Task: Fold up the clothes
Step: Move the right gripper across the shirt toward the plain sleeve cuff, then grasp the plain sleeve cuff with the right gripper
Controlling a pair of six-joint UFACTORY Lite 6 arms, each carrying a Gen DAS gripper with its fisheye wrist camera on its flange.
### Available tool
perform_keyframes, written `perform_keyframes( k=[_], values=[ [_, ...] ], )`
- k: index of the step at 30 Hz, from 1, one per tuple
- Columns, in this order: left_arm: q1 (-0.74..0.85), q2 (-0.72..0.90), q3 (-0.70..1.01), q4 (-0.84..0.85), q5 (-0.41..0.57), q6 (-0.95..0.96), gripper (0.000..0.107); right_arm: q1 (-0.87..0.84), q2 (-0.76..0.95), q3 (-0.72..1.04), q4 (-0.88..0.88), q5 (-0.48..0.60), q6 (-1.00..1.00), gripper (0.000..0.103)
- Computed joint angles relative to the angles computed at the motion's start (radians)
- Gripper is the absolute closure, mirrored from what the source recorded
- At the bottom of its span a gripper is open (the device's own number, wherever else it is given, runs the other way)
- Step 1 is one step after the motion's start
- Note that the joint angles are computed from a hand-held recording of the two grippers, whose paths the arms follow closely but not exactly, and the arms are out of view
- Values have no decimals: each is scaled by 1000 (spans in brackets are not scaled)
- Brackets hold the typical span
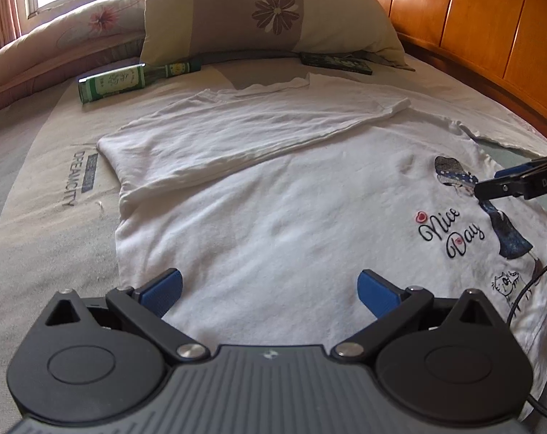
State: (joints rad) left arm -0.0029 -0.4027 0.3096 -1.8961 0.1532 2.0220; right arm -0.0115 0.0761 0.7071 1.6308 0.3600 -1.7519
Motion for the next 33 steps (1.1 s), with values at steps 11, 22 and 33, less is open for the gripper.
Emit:
perform_keyframes(
  k=[11, 22, 33],
  values=[
    [-197, 123, 103, -365, 27, 295, 5, -696, 216, 118, 30, 395, 58, 0],
    [-284, 303, 224, -368, 121, 273, 5, -894, 539, 362, 157, 600, 60, 0],
    [-340, 365, 263, -538, 101, 402, 5, -816, 653, 524, 336, 521, 52, 0]
  ],
)
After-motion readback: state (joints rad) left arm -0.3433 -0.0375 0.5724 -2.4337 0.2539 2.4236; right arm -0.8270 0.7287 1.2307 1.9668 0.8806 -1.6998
